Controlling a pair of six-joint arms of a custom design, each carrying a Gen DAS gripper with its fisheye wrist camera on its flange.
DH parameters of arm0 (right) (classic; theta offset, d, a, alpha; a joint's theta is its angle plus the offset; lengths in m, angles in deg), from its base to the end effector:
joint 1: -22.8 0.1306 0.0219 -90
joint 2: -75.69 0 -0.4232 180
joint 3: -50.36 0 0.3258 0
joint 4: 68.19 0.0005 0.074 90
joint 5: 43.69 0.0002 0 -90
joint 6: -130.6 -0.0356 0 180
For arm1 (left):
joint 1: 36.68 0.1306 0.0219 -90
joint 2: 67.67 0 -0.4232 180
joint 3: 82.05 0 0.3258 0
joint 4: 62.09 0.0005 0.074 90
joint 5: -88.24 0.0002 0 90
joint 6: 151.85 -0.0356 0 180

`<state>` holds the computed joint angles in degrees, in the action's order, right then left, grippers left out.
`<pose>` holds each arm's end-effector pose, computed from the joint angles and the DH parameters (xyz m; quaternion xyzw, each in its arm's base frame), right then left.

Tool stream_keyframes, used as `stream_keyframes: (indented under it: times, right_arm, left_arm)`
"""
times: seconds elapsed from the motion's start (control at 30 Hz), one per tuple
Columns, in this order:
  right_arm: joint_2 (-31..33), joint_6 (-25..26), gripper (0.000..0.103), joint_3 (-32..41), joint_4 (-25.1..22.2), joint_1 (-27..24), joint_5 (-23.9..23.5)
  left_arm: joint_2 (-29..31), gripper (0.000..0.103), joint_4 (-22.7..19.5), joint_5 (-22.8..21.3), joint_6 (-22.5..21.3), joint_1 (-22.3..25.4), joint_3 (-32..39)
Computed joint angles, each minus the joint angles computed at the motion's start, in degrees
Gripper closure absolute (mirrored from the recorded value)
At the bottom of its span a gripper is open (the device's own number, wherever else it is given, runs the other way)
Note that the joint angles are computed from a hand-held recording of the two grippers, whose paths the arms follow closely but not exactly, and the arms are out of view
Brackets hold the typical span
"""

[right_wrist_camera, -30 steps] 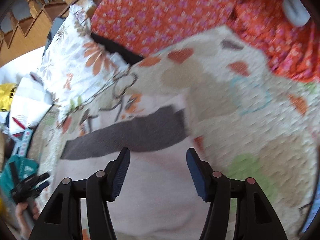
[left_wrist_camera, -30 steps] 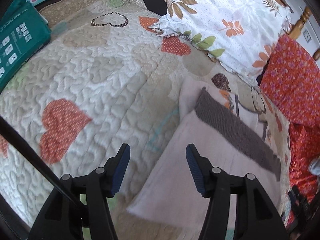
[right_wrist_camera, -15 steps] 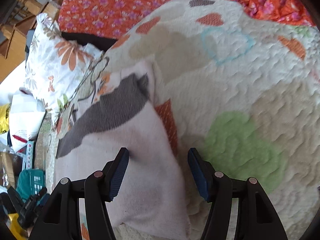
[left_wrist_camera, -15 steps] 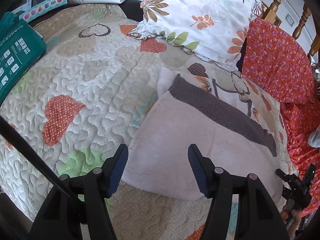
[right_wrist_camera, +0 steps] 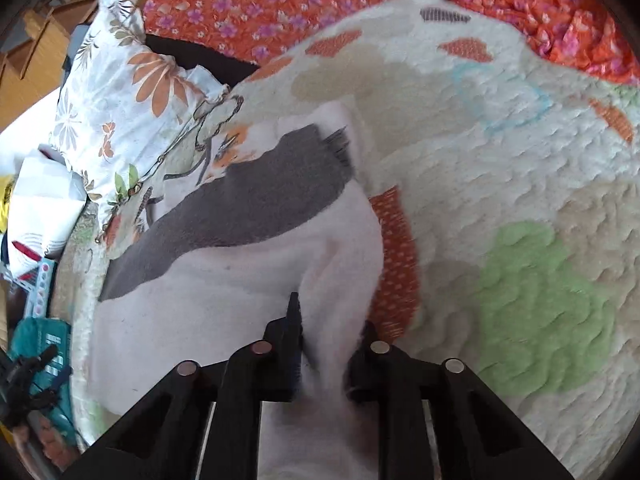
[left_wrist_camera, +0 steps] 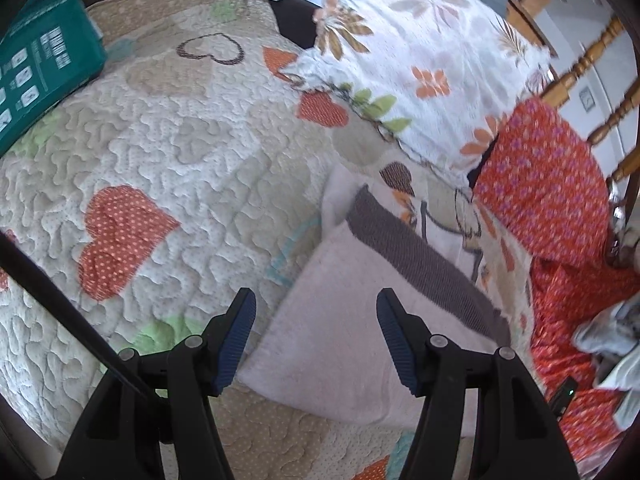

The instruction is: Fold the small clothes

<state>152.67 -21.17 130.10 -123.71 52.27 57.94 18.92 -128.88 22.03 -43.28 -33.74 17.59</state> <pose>0.2804 0.1496 0.4718 0.2933 0.8966 0.1599 0.2908 0.3773 0.0045 0.5406 -0.1105 0.9256 -0.2355 0.2750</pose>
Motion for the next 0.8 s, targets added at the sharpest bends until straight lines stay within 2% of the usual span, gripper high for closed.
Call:
stream_keyframes:
  times: [0.1, 0.2, 0.33, 0.4, 0.53, 0.63, 0.7, 0.73, 0.8]
  right_arm:
    - [2.03, 0.26, 0.088, 5.04, -3.77, 0.39, 0.37]
    - [5.78, 2.2, 0.088, 13.36, -7.79, 2.64, 2.75]
    - [15.15, 7.37, 0.088, 27.77, -12.03, 7.28, 5.35]
    - [21.94, 10.29, 0.088, 36.05, -14.12, 9.77, 5.17]
    - [32.31, 12.87, 0.089, 47.14, -16.72, 13.01, 2.45]
    - [40.75, 16.23, 0.089, 56.8, -21.95, 15.99, 2.4]
    - [44.88, 18.51, 0.089, 62.31, -26.41, 17.52, 4.89]
    - [47.88, 20.15, 0.089, 66.83, -30.16, 18.37, 7.04]
    - [49.94, 21.26, 0.086, 70.05, -33.12, 19.12, 9.02]
  left_arm:
    - [-0.03, 0.039, 0.31, 2.41, 1.1, 3.32, 0.6]
    - [0.26, 0.036, 0.58, 4.87, 2.5, 7.22, 1.71]
    - [1.24, 0.032, 1.4, 7.15, 4.69, 12.32, 3.29]
    - [1.56, 0.031, 1.88, 7.16, 5.92, 14.21, 3.55]
    - [2.61, 0.031, 1.56, 9.12, 7.07, 16.59, 4.1]
    - [3.19, 0.031, 1.04, 9.77, 6.9, 17.48, 4.38]
    - [3.2, 0.031, 0.95, 10.12, 6.9, 18.04, 4.26]
    - [3.24, 0.031, 0.9, 10.32, 6.99, 18.23, 4.28]
    - [3.41, 0.031, 0.78, 10.82, 7.15, 18.5, 4.32]
